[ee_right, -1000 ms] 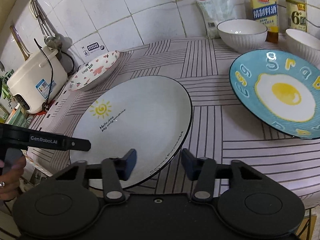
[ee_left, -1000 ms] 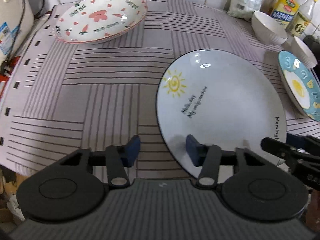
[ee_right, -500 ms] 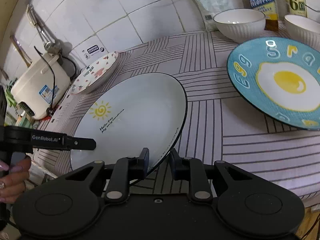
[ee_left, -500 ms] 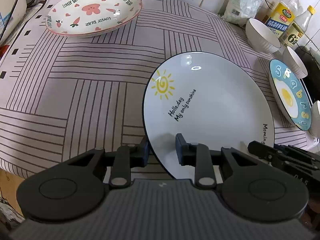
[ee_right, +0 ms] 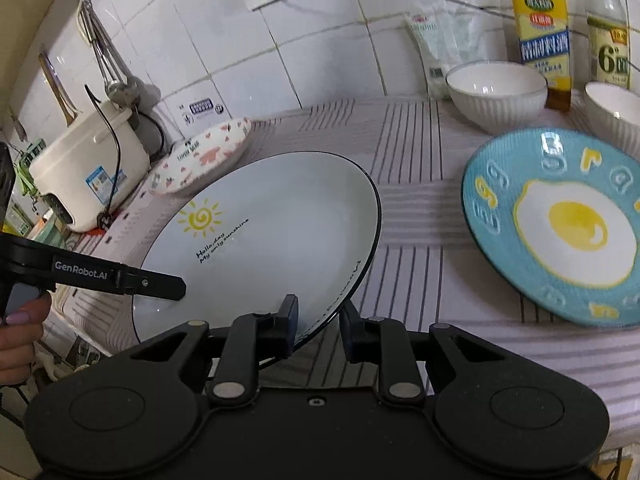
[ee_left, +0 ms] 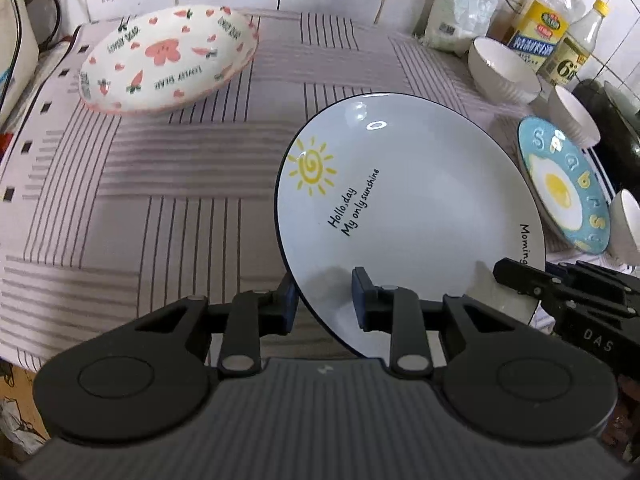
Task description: Organize plates and bowls
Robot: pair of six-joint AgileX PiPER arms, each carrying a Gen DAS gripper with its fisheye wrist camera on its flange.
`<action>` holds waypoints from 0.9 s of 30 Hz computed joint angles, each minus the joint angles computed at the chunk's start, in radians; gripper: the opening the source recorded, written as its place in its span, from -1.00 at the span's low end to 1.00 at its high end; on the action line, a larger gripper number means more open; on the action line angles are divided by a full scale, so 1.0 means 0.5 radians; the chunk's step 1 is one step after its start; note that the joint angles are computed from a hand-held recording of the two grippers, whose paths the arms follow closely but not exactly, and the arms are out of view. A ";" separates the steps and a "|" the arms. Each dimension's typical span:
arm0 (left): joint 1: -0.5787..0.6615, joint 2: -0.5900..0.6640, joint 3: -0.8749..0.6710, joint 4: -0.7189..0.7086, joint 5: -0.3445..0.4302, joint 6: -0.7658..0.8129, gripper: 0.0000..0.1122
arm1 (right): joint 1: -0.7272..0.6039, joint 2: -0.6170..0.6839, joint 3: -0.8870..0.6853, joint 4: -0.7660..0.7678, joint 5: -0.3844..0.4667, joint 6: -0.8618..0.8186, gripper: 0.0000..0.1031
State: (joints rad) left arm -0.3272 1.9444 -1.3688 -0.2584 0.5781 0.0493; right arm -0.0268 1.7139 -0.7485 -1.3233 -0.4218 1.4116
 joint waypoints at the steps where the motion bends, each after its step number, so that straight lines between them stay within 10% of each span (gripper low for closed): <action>1: 0.008 0.012 -0.038 -0.010 0.017 0.019 -0.54 | -0.014 0.008 -0.036 -0.025 -0.013 0.019 -0.48; 27: 0.014 1.212 -2.157 0.276 0.919 -0.198 -0.49 | 0.057 0.661 -0.970 -0.525 0.286 0.820 -0.46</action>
State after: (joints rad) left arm -0.3203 2.5502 -2.4474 -0.1206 1.0376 -0.0498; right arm 0.0019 2.0443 -1.2335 -1.5860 -0.2789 1.8215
